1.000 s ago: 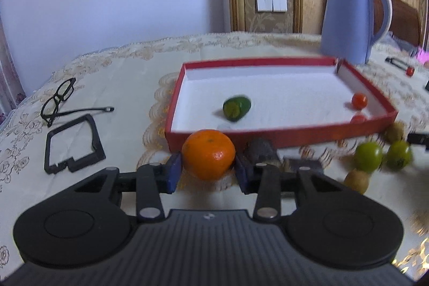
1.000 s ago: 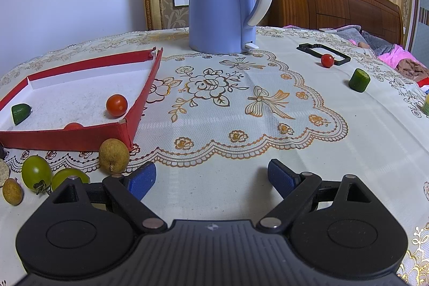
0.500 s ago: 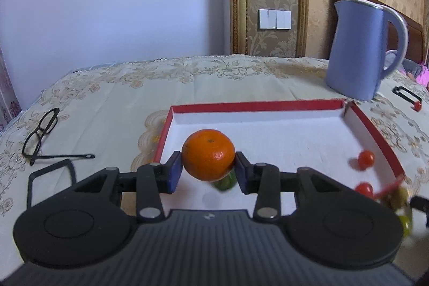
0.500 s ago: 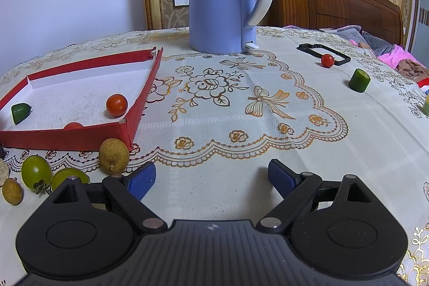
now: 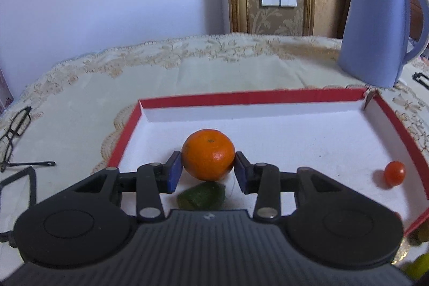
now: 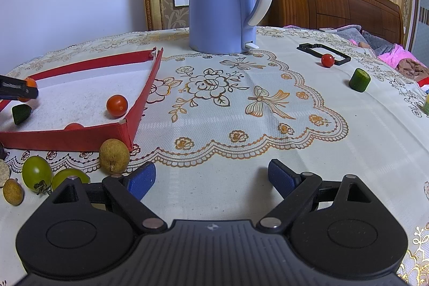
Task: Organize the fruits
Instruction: 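Carry the orange into the red tray and open the left gripper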
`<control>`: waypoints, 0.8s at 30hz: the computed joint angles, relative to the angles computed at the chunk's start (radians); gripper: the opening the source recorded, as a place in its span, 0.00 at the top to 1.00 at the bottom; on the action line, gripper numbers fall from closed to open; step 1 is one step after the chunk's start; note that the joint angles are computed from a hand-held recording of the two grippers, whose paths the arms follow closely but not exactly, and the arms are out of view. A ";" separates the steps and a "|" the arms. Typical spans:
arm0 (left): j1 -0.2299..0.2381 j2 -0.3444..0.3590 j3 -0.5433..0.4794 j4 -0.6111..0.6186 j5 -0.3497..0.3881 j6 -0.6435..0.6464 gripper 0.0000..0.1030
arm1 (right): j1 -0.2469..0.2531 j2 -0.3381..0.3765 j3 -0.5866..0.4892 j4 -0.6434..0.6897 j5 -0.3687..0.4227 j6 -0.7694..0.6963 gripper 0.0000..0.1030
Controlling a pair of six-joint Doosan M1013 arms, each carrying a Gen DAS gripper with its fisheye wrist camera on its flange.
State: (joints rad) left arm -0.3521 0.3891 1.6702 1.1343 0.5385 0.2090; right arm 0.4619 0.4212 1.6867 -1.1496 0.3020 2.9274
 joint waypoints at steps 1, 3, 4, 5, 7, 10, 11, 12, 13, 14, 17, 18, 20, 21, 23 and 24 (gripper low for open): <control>0.000 0.006 -0.005 -0.014 0.007 0.014 0.63 | 0.000 0.000 0.001 0.000 0.000 0.000 0.11; -0.002 0.007 -0.001 0.007 0.008 -0.003 0.63 | -0.001 -0.001 0.001 -0.001 -0.001 0.001 0.11; -0.002 0.007 -0.001 0.005 0.009 -0.001 0.63 | -0.001 -0.001 0.001 -0.001 -0.001 0.001 0.11; -0.002 0.007 -0.001 0.003 0.010 0.003 0.62 | -0.001 -0.001 0.001 -0.001 -0.001 0.001 0.11; -0.002 0.006 -0.001 -0.005 0.012 0.008 0.61 | -0.001 -0.001 0.001 0.000 0.000 -0.001 0.11; 0.000 0.005 -0.005 -0.045 0.017 0.052 0.49 | -0.001 -0.001 0.001 -0.001 -0.001 0.001 0.11; -0.003 0.005 -0.003 -0.030 0.030 0.044 0.49 | 0.000 0.000 0.001 0.000 0.000 0.000 0.11; -0.006 0.001 0.002 -0.009 0.043 0.030 0.47 | -0.001 -0.001 0.001 0.000 0.000 -0.001 0.11; -0.007 -0.004 0.009 0.001 0.045 0.020 0.45 | -0.001 -0.001 0.001 0.000 0.000 -0.001 0.11; -0.007 -0.011 0.017 0.012 0.045 0.007 0.43 | -0.001 -0.001 0.001 0.000 -0.001 0.001 0.11; -0.013 -0.034 0.043 0.069 0.059 -0.043 0.33 | 0.000 0.000 0.000 0.002 0.000 -0.002 0.11; -0.016 -0.044 0.056 0.093 0.065 -0.063 0.32 | 0.000 -0.001 0.000 0.002 0.000 -0.002 0.11; -0.017 -0.066 0.079 0.114 0.061 -0.096 0.32 | 0.000 0.000 0.000 0.003 0.001 -0.002 0.11; -0.017 -0.077 0.092 0.122 0.056 -0.114 0.32 | 0.000 -0.001 0.000 0.003 0.001 -0.003 0.11; -0.018 -0.107 0.125 0.140 0.047 -0.153 0.32 | 0.000 0.000 -0.001 0.004 0.001 -0.003 0.11; -0.019 -0.123 0.143 0.153 0.038 -0.169 0.32 | 0.000 -0.001 0.000 0.004 0.001 -0.004 0.11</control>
